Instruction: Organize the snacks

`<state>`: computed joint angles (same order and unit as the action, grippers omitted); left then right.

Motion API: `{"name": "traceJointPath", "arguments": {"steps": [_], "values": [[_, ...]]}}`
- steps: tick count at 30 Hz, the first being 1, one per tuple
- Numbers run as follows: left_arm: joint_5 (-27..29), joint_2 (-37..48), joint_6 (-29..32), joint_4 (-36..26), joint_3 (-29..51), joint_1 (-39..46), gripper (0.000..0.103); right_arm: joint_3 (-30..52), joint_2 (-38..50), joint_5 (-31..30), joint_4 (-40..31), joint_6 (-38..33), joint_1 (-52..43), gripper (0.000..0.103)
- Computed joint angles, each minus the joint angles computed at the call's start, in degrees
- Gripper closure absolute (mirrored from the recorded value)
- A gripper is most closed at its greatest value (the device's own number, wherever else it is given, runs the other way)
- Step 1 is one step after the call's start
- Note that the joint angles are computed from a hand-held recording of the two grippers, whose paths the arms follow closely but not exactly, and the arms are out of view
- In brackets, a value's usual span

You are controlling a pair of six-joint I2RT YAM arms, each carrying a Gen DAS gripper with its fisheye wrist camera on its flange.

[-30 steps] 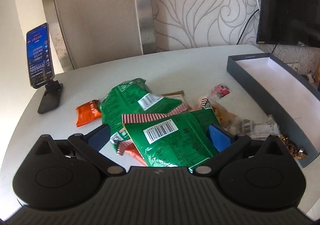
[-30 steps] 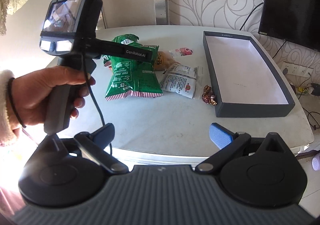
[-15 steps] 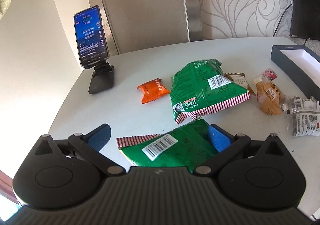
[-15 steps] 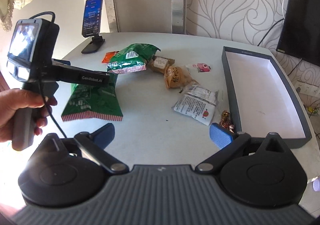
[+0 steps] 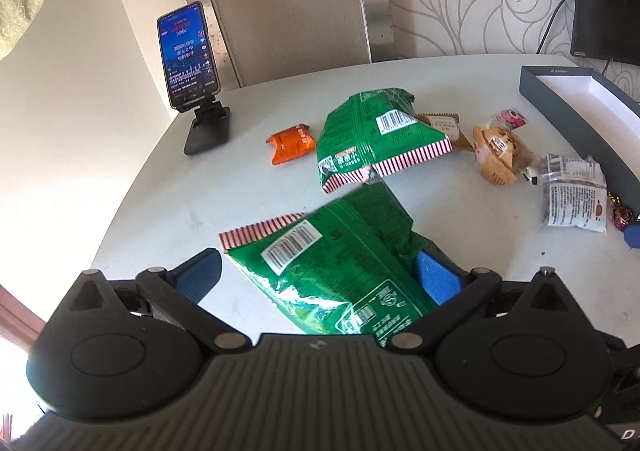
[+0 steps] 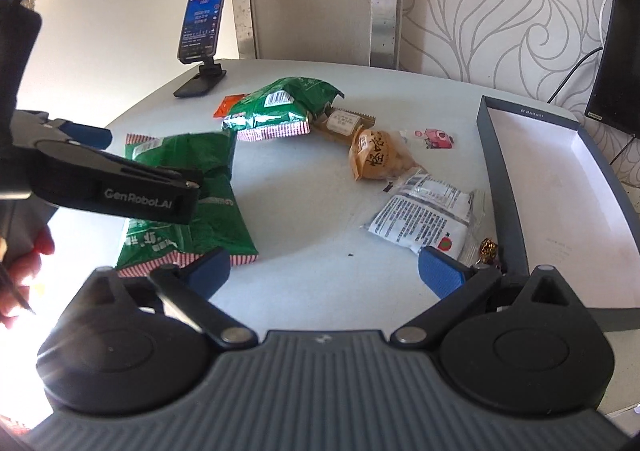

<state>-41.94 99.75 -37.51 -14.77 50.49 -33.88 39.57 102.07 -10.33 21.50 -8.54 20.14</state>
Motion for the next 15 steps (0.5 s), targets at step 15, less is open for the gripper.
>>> {"name": "traceJointPath", "arguments": {"steps": [15], "values": [[0.19,-5.95,3.97,6.25,-3.82,-1.31,0.0,-8.77,-11.6,3.95,-0.8,-2.23,-0.78,0.001]]}}
